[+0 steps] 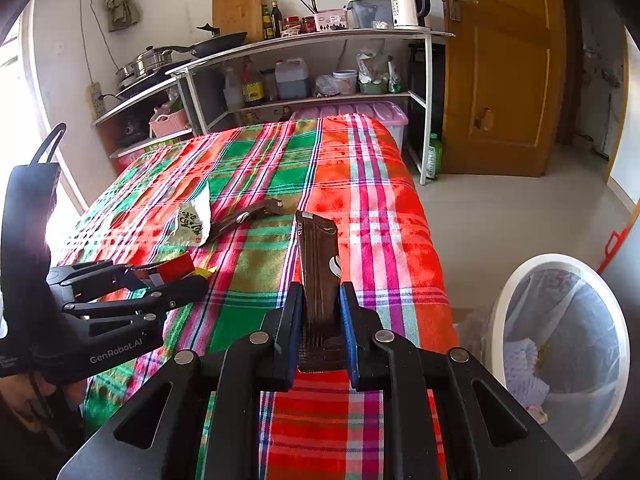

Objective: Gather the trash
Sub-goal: 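Carry the yellow snack bag and brown strap over the white bin with both tools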

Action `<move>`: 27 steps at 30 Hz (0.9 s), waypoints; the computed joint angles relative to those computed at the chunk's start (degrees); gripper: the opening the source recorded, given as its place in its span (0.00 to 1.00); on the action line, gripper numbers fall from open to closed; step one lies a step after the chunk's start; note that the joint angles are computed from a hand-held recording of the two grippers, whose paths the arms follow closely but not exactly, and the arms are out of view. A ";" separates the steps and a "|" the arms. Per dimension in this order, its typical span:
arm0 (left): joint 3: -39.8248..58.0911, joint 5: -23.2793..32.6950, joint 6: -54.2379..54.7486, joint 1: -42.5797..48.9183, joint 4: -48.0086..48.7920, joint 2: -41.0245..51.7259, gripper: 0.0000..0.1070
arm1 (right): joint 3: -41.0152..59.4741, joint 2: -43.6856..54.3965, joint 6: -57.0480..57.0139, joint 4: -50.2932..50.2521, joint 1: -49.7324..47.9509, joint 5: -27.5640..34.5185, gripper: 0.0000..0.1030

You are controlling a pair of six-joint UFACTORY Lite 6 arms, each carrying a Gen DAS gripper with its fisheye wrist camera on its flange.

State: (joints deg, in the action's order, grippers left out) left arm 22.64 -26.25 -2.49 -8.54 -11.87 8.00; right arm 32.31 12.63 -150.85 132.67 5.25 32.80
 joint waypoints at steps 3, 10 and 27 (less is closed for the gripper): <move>-0.64 -0.01 0.62 -0.69 -0.99 -1.20 0.32 | -0.44 -0.33 0.00 -0.06 -0.19 0.30 0.18; -1.32 1.05 3.09 -2.20 -4.04 -4.14 0.32 | -1.00 -0.83 0.23 -0.60 -1.25 0.85 0.18; 7.29 4.28 21.82 -18.09 -28.24 -6.71 0.32 | -5.52 -8.86 6.62 -13.48 -18.13 4.53 0.18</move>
State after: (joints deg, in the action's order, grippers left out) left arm 29.93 -21.97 19.33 -26.63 -40.11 1.29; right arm 26.79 3.77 -144.23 119.19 -12.88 37.33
